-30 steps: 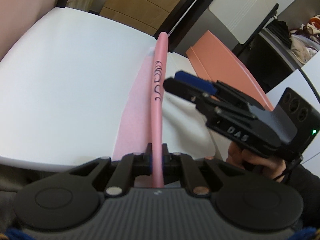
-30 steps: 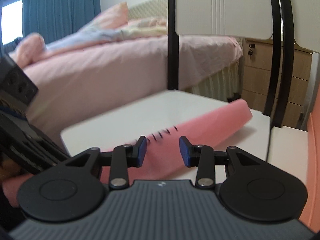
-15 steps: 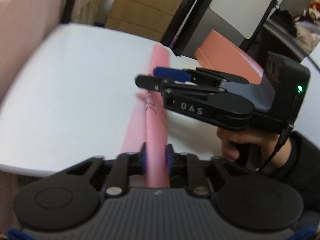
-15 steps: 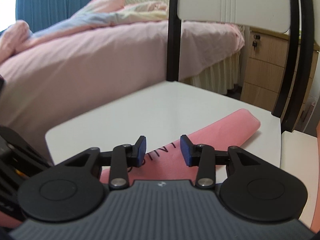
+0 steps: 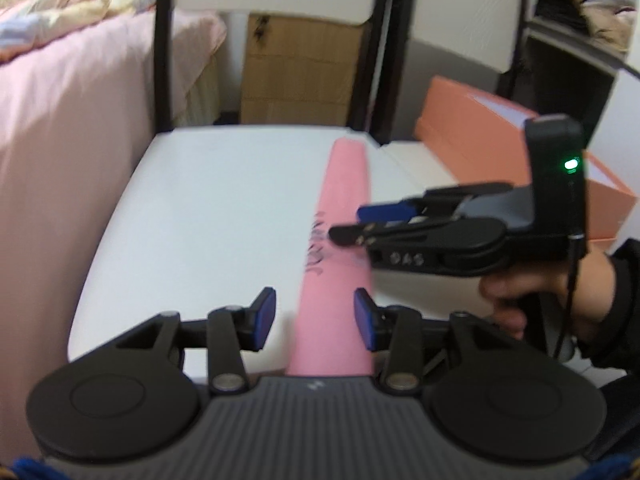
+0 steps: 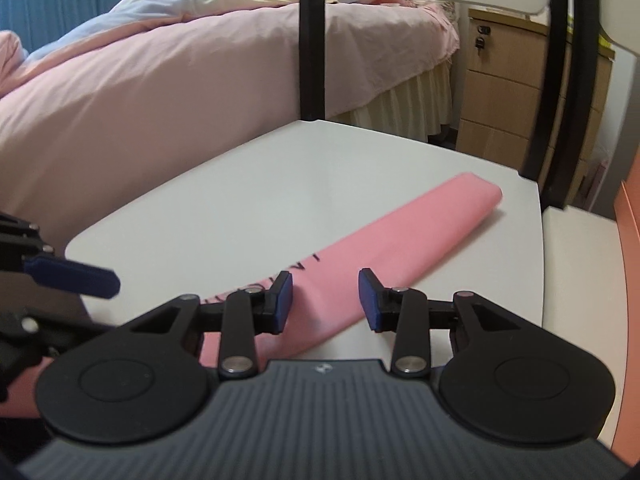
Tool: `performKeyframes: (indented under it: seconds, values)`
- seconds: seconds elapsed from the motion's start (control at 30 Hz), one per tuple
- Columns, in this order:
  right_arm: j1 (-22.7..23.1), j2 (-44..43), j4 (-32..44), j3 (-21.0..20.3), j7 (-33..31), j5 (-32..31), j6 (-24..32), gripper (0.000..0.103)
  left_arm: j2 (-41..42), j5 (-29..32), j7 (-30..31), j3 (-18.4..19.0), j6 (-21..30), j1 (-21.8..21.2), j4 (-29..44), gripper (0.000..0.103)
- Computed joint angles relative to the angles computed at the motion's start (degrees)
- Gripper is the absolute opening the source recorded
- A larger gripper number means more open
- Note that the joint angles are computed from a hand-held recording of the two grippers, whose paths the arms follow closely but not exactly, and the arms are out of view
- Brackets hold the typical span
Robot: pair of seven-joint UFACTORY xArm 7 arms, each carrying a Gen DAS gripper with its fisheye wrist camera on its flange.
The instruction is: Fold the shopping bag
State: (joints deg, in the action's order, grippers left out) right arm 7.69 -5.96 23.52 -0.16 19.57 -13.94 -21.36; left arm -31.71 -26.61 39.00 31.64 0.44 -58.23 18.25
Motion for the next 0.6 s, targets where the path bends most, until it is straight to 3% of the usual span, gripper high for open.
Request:
performKeyframes:
  seconds: [0.2, 0.33, 0.5, 0.6]
  values:
    - [3.06, -2.55, -1.79, -6.22, 9.98, -8.65, 0.85, 0.039, 3.49, 4.28, -0.76, -0.93, -4.42, -1.95, -0.97, 0.045]
    - [2.68, -2.92, -2.33, -6.66, 10.00, -10.70, 0.26, 0.039, 5.95, 7.81, -1.10, 2.40, -7.14, -5.84, -0.42, 0.045]
    - [2.64, -2.96, -1.95, -7.84, 11.61, -14.18, 0.53, 0.039, 6.31, 11.23, -3.39, 1.66, -4.86, -3.61, 1.74, 0.043]
    - [3.05, -3.50, -1.91, -8.79, 12.47, -16.03, 1.31, 0.039, 7.73, 12.01, -3.50, -2.52, -1.28, 0.64, 5.69, 0.043]
